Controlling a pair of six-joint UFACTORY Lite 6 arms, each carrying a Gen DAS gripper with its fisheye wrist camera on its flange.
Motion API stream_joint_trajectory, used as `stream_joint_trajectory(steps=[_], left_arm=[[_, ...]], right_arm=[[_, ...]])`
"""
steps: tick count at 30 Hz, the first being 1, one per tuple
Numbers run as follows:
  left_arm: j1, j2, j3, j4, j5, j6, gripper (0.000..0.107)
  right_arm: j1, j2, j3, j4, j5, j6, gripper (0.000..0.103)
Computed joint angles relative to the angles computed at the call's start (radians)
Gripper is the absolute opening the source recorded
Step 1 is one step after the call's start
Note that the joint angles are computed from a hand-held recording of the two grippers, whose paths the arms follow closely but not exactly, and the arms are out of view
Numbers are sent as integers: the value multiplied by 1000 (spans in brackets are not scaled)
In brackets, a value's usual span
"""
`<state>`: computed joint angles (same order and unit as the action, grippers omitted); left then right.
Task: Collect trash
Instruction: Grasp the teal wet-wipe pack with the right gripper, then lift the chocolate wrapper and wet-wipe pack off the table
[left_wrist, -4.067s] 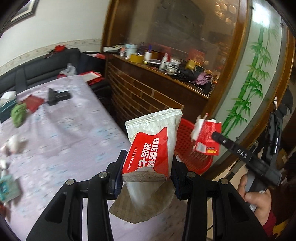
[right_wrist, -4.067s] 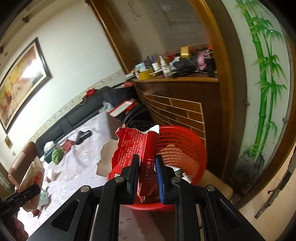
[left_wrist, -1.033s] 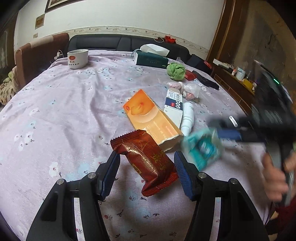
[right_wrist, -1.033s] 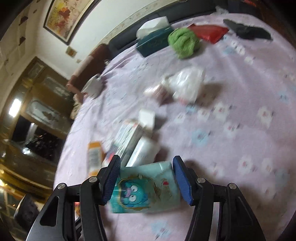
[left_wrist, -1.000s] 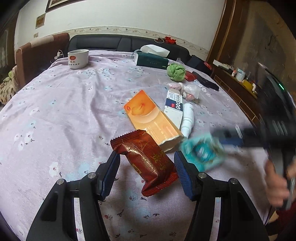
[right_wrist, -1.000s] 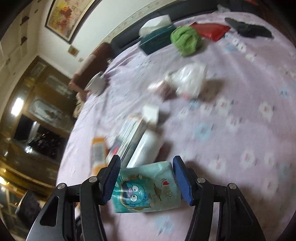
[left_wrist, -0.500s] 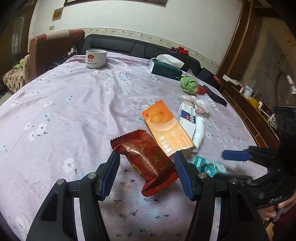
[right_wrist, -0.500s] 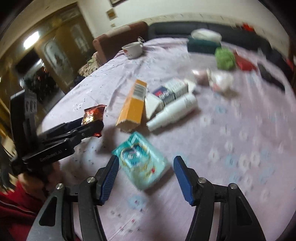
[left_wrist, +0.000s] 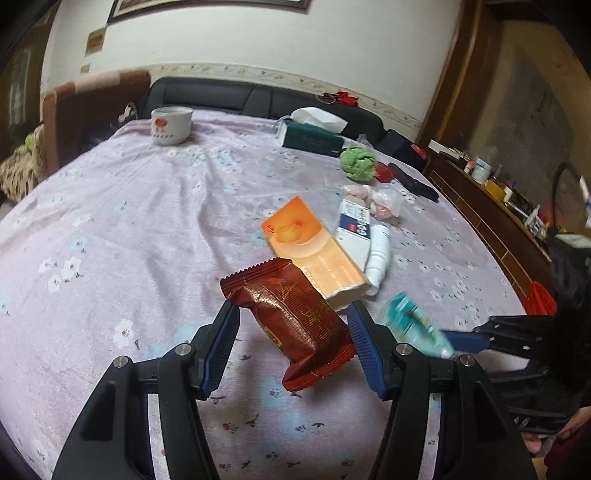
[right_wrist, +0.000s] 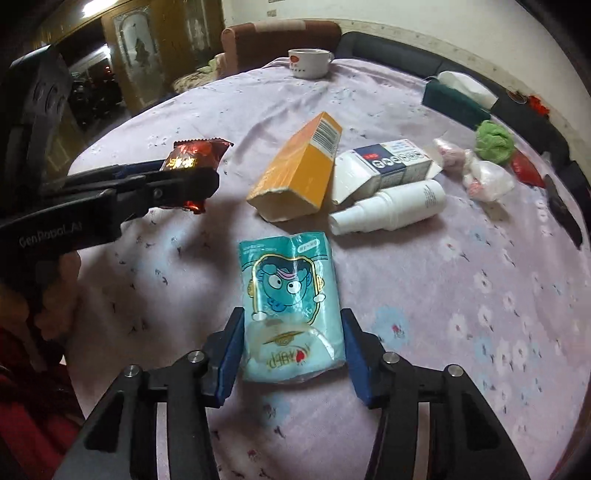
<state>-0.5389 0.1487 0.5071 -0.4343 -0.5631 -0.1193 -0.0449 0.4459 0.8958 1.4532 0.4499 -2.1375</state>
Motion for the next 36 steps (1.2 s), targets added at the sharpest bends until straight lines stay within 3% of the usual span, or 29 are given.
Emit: stream_joint_trajectory(steps=[3, 7, 13, 25, 36], left_arm=[[-68, 12, 15, -108, -25, 103, 60], [-151, 49, 60, -162, -29, 156, 60], [-239, 103, 119, -295, -45, 289, 60], [-248, 126, 140, -333, -47, 335, 60], [-243, 126, 146, -333, -30, 339, 60]], right_arm=[[-71, -59, -79, 144, 52, -85, 33], [-140, -169, -230, 495, 80, -320, 32], [-200, -239, -363, 812, 158, -530, 32], [-247, -235, -379, 789, 200, -494, 32], [-297, -178, -328, 666, 227, -366, 32]])
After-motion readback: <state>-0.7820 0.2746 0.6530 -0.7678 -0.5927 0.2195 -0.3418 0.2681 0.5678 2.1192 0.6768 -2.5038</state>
